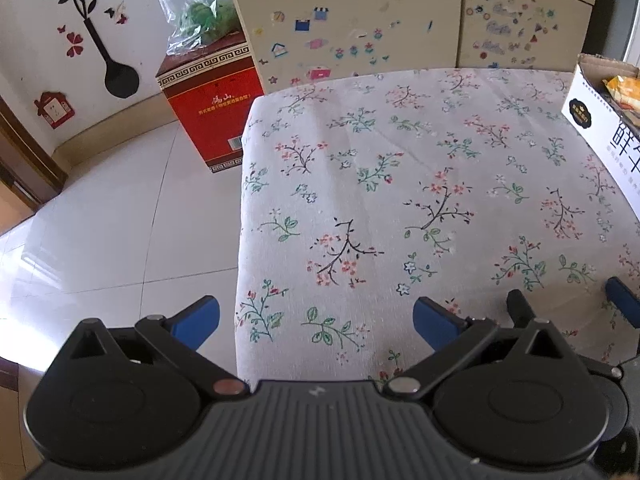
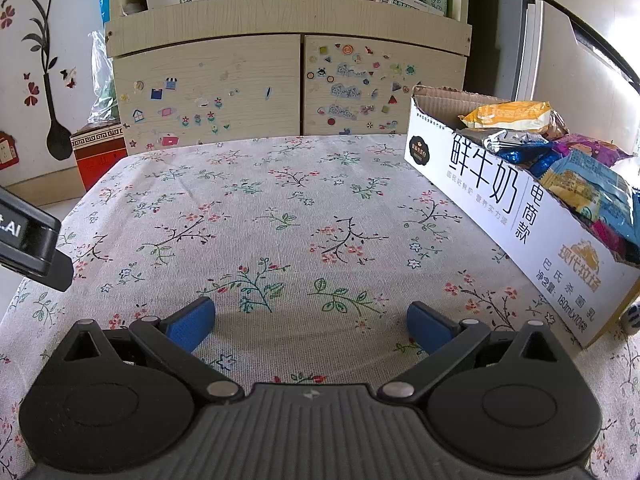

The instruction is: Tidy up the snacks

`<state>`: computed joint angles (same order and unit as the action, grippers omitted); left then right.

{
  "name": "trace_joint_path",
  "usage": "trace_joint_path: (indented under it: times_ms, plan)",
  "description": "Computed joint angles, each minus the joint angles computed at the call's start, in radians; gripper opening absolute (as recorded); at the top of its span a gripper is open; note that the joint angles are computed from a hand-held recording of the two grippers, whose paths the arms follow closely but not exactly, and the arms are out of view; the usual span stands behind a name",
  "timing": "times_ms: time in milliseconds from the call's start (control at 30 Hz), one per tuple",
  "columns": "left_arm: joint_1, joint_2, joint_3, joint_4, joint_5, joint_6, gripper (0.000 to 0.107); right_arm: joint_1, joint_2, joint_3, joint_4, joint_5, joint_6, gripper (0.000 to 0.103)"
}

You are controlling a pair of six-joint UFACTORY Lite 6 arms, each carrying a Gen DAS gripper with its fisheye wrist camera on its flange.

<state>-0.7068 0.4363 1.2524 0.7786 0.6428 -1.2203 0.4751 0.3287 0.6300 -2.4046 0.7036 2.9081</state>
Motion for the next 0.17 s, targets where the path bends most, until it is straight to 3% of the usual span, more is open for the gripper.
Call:
trace_joint_path:
  times_ms: [167]
  plan:
    - [0.004,0.037,0.037,-0.021,-0.004,0.025,0.102,0.002,-0.003,-0.003,0.002,0.001,0.0,0.103]
